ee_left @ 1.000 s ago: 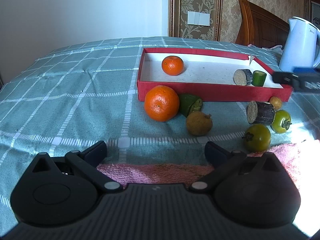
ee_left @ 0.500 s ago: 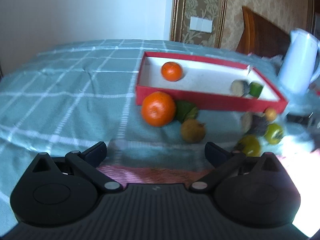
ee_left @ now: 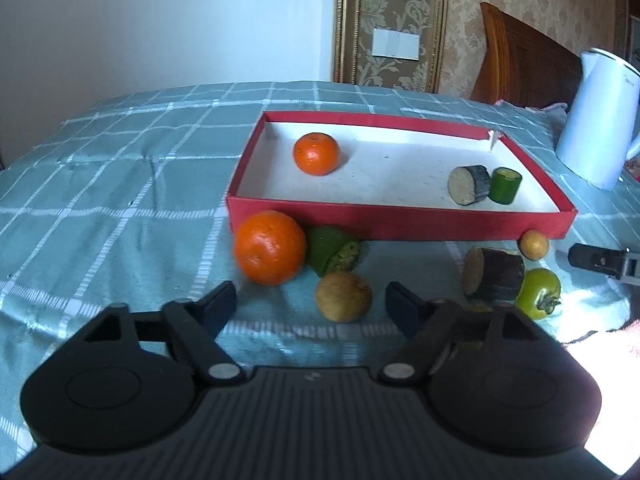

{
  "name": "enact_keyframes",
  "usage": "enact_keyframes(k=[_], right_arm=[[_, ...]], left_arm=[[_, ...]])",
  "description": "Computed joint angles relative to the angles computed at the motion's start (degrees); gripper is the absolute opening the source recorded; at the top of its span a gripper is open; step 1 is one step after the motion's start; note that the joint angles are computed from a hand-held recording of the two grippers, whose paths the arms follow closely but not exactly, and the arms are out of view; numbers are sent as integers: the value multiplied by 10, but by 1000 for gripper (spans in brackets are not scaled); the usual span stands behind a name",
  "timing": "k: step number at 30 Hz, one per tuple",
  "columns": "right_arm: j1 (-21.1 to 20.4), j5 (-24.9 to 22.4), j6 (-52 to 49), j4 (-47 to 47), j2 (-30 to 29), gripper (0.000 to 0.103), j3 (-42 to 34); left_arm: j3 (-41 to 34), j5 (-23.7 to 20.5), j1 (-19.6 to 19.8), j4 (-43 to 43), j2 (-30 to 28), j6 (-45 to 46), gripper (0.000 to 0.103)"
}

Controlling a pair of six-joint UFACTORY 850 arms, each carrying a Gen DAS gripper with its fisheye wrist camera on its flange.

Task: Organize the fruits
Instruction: 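Grasp the small brown kiwi with the left tool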

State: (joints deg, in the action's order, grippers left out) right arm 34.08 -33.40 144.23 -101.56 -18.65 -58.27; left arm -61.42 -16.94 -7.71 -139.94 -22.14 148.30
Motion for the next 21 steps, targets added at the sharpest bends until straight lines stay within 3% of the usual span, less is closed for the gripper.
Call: enact_keyframes(k=[2,4,7,13,17,21], right_arm=[[1,0,-2,2,-1,84,-2],[1,1,-5,3,-2,85,-3],[0,2,-3,1,-1,85,-2],[0,3,-1,0,-1,86,-3],[0,3,-2,0,-1,86,-3],[0,3,-2,0,-1,86,-2]], left_arm=[[0,8,-6,-16,-1,23,52],[5,5,-11,-56,2,66,45],[0,2,-10,11,-1,-6,27],[6,-1,-16,-49,0,58,27],[3,-2,-11,14,1,-7,27],[7,-15,-6,27,10,-10,27]])
